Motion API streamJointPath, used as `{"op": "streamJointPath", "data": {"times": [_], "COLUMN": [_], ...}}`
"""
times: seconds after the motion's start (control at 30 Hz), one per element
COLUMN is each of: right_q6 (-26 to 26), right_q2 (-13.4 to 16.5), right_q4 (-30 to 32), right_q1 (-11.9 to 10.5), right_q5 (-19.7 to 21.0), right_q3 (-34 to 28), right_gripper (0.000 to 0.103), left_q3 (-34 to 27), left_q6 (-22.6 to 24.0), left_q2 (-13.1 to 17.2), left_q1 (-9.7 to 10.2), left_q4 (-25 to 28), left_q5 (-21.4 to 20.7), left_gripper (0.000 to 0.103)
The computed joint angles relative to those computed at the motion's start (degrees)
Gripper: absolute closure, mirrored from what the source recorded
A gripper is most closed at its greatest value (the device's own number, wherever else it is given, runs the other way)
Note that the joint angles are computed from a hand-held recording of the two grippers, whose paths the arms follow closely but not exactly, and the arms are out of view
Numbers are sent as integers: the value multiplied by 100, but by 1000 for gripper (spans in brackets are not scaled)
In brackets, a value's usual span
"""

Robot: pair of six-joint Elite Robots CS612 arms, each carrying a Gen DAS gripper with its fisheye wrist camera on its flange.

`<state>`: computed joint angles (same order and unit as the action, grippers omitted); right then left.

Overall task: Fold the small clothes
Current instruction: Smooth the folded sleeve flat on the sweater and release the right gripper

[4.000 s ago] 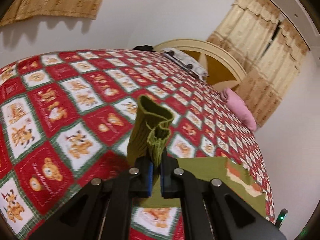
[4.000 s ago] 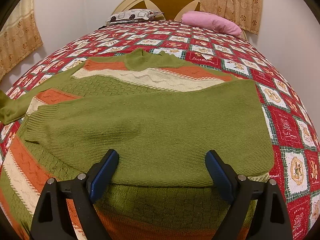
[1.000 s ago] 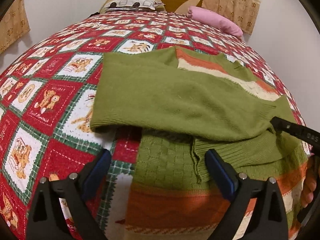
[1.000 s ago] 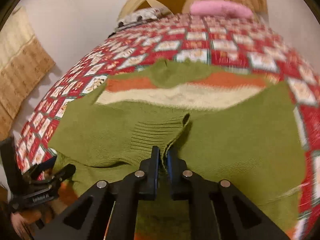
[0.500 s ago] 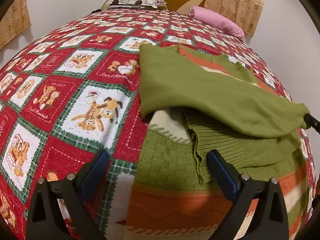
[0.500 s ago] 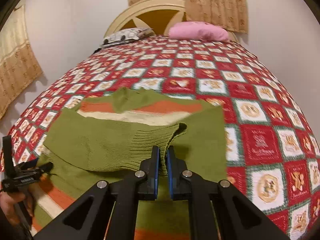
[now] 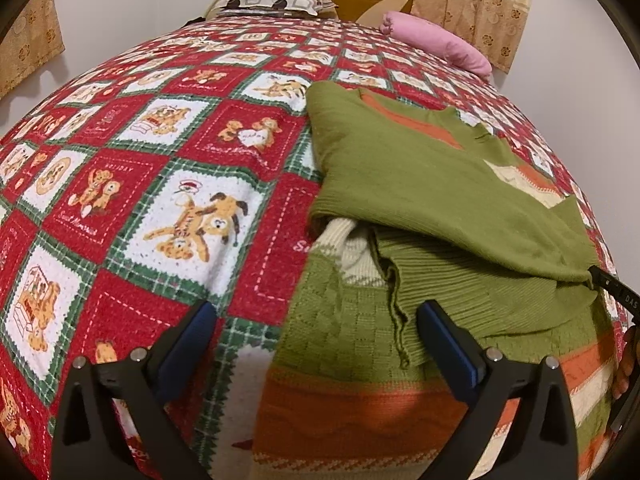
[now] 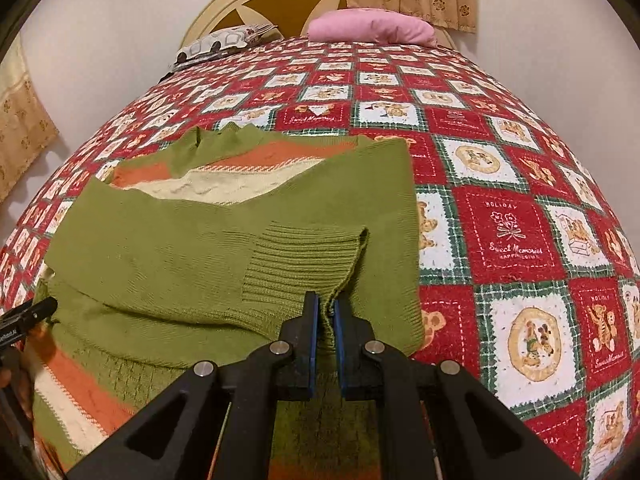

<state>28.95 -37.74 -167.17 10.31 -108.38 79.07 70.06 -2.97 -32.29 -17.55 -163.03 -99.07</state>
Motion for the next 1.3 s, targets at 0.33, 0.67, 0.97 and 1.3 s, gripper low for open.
{"op": "streamJointPath", "data": {"times": [0.33,0.67,0.97,1.3], "right_q6": [48,313,-324,-40], "right_q2": [-202,243,327,172], "right_q4": [-555,269,315,-131], "right_q1": [62,49,222,165], "right_q5": [-144,488,85,176], "right_q3": [198,-516,-610,-298], "right_gripper": [68,66,50,50], "left_q3": [107,-776,-797,-785], "left_q6": [-205,288,-153,-263], "left_q2": [-144,322,373,372], "left_q1": [163,-63,11,29], "left_q4": [-795,156,291,324], "left_q5": [-367,620,578,535], "left_gripper": [0,0,0,0]}}
